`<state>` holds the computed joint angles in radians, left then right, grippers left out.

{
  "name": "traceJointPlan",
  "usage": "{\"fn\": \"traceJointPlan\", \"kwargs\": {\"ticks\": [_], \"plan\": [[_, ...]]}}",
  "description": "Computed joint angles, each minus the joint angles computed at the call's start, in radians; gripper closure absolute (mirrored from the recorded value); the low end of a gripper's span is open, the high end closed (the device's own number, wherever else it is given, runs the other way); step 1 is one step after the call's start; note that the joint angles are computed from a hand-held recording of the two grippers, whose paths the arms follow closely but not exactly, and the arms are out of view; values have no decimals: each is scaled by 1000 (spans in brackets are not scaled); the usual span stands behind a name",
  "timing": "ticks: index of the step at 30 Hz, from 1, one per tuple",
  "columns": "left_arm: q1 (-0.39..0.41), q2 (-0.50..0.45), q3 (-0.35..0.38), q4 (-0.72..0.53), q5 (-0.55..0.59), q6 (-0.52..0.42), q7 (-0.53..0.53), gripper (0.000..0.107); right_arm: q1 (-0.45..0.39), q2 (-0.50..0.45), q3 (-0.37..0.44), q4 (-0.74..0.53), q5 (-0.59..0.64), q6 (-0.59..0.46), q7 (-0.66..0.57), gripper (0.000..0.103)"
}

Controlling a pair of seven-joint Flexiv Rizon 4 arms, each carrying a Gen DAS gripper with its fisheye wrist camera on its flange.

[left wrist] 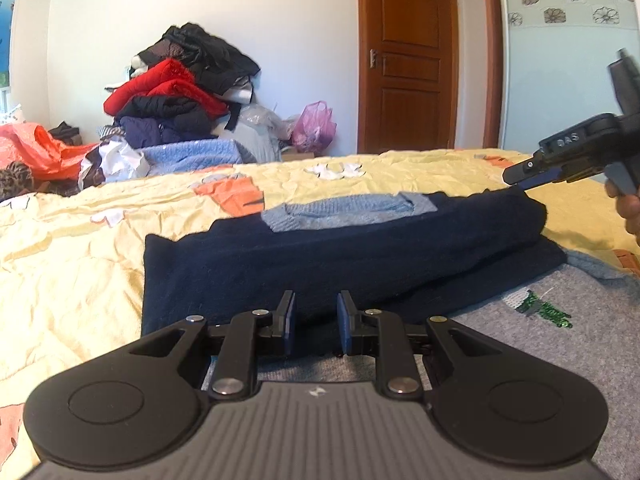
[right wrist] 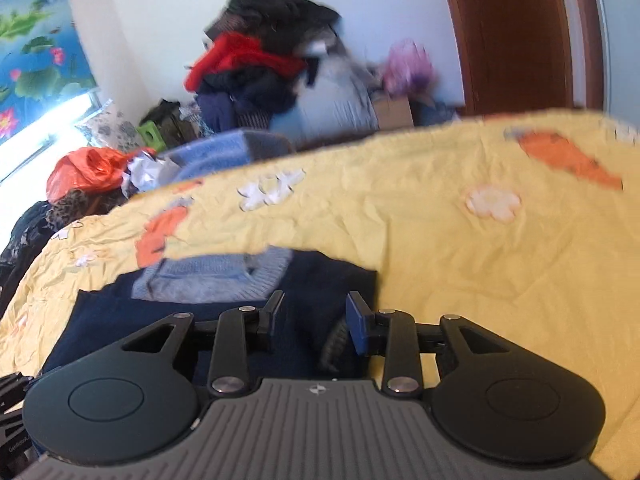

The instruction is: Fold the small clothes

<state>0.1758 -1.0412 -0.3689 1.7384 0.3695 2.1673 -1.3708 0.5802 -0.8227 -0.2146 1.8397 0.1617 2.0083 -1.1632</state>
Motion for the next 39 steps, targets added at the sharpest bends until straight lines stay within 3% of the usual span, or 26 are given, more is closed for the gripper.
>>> {"fn": "traceJointPlan", "kwargs": {"ticks": [2,5,7,10,14,17,18,20,23,29,32,33,34,36,39], "plan": [[-19,10,17,0,-29,-21,3,86,54,-18,-30,-9,-29,-44,-36,61],[-63,29,59,0,-85,-52,24,85,165,-81,-139,-42,-7,-115,-22,56],[-81,33,74,3,-106,-56,42,83,195,-126,-173,-46,30,-44,0,55],[-73,31,63,4,-113,-66,57,82,182,-165,-160,-50,65,49,-20,56],[-71,28,59,7,-124,-60,70,82,267,-123,-217,-8,183,-1,-35,54],[-71,27,58,7,-131,-59,75,82,234,-67,-120,69,179,105,-33,49],[-73,28,60,8,-134,-57,76,82,253,-59,-120,89,202,97,-45,48],[-84,29,68,8,-146,-58,80,82,319,-58,-163,120,241,29,-64,48],[-109,33,91,8,-169,-54,89,81,441,-113,-264,148,314,47,-81,45],[-221,52,199,11,-266,-35,140,76,496,-141,-330,146,321,6,-35,37],[-382,96,348,72,-434,-10,201,56,476,-136,-312,152,303,26,-15,36],[-404,115,356,106,-477,-7,223,42,475,-136,-312,152,300,27,-13,35],[-397,138,347,142,-468,-9,215,33,474,-136,-311,152,297,28,-11,35],[-331,170,281,208,-407,-3,200,30,452,-128,-290,153,280,40,-14,31],[-299,174,253,261,-389,25,168,28,419,-111,-252,153,259,54,-31,20]]}}
